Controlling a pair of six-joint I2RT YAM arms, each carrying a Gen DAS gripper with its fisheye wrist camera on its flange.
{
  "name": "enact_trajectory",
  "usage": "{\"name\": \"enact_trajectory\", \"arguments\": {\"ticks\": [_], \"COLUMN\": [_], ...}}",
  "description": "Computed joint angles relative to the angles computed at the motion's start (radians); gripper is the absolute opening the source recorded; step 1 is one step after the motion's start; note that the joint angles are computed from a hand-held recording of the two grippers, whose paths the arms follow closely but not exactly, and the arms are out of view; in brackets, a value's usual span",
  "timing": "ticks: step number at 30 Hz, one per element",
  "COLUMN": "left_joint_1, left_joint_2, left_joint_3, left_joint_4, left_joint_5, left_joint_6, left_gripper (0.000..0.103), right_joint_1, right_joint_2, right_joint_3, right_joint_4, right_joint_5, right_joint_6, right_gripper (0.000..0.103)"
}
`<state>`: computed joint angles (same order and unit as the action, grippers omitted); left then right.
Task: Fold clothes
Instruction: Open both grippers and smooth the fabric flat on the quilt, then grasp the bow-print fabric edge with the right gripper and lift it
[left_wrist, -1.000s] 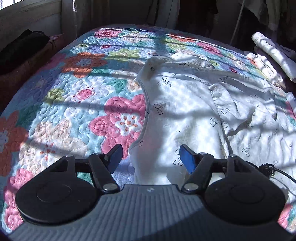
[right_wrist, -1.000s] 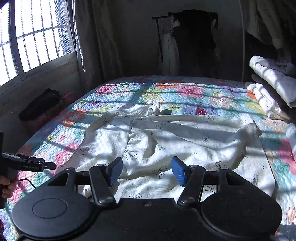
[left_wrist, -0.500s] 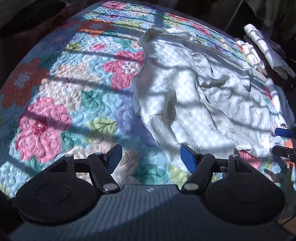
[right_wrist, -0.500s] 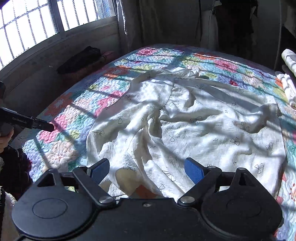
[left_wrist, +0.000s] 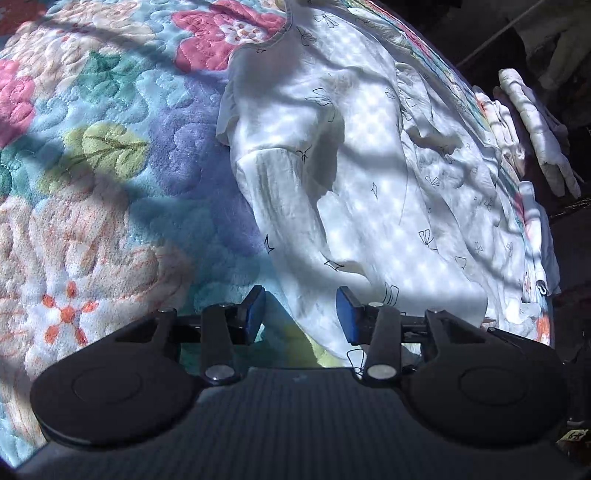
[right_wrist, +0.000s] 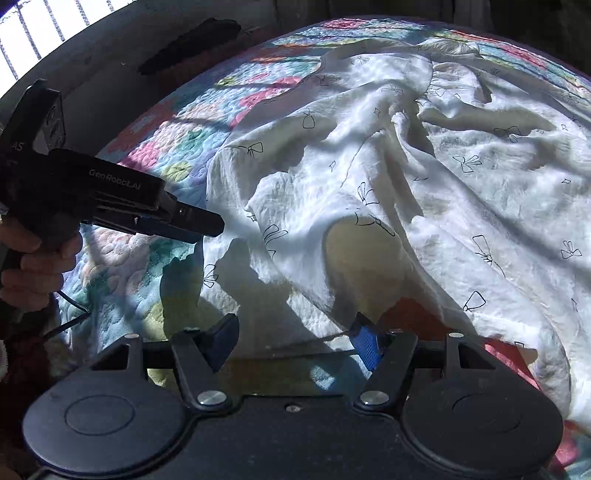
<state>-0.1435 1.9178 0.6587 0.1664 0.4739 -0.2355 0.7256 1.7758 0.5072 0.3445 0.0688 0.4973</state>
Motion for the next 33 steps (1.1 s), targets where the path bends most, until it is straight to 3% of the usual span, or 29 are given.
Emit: {"name": "enact_trajectory", "arguments": {"ticks": [1, 3, 4, 6, 7, 8, 9, 10, 11, 13, 15, 16, 19, 24, 28, 33], "left_joint_1": [-0.004, -0.007, -0.008, -0.009, -0.014, -0.021, -0.029, -0.031, -0.028, -0.014, -0.004, -0.007, -0.026, -0.052, -0.087, -0.105], "left_joint_2": [0.006, 0.023, 0.030, 0.038, 0.031, 0.019, 0.002, -0.016, -0.030, -0.042, -0.031, -0.025, -0.029, -0.057, -0.082, -0.131], "left_joint_3": [0.003, 0.010, 0.013, 0.019, 0.024, 0.028, 0.027, 0.020, 0.014, 0.002, 0.001, 0.000, -0.010, -0.003, -0.014, -0.039], "left_joint_4": [0.007, 0.021, 0.026, 0.026, 0.008, -0.018, -0.038, -0.050, -0.057, -0.057, -0.061, -0.058, -0.041, -0.083, -0.108, -0.124], "left_joint_5": [-0.001, 0.006, 0.012, 0.024, 0.016, -0.004, -0.034, -0.059, -0.066, -0.050, -0.027, -0.025, -0.042, -0.070, -0.117, -0.122], "left_joint_6": [-0.014, -0.044, -0.054, -0.055, -0.027, 0.014, 0.046, 0.064, 0.076, 0.077, 0.060, 0.045, 0.024, 0.031, 0.053, 0.070], "left_gripper": [0.041, 0.051, 0.054, 0.062, 0.060, 0.054, 0.038, 0.031, 0.025, 0.025, 0.046, 0.049, 0.050, 0.055, 0.057, 0.060], "right_joint_1": [-0.005, -0.026, -0.038, -0.031, -0.022, -0.021, -0.023, -0.024, -0.027, -0.047, -0.059, -0.056, 0.005, 0.014, -0.032, -0.009], "right_joint_2": [0.017, 0.041, 0.049, 0.049, 0.049, 0.051, 0.057, 0.061, 0.060, 0.071, 0.090, 0.091, 0.043, -0.021, -0.044, -0.053], "right_joint_3": [-0.008, -0.021, -0.031, -0.043, -0.055, -0.069, -0.083, -0.098, -0.112, -0.142, -0.161, -0.161, -0.143, -0.214, -0.273, -0.239], "right_joint_4": [0.039, 0.093, 0.120, 0.142, 0.169, 0.209, 0.254, 0.301, 0.338, 0.424, 0.484, 0.477, 0.348, 0.370, 0.418, 0.303], "right_joint_5": [0.018, -0.008, -0.036, -0.077, -0.102, -0.146, -0.195, -0.227, -0.249, -0.298, -0.306, -0.276, -0.097, -0.043, -0.033, 0.059], "right_joint_6": [0.004, 0.024, 0.036, 0.039, 0.030, 0.029, 0.032, 0.034, 0.035, 0.056, 0.089, 0.093, 0.026, -0.011, 0.037, 0.028], "right_gripper": [0.034, 0.007, 0.005, 0.004, 0.004, 0.004, 0.004, 0.004, 0.004, 0.004, 0.004, 0.004, 0.011, 0.030, 0.031, 0.031]}}
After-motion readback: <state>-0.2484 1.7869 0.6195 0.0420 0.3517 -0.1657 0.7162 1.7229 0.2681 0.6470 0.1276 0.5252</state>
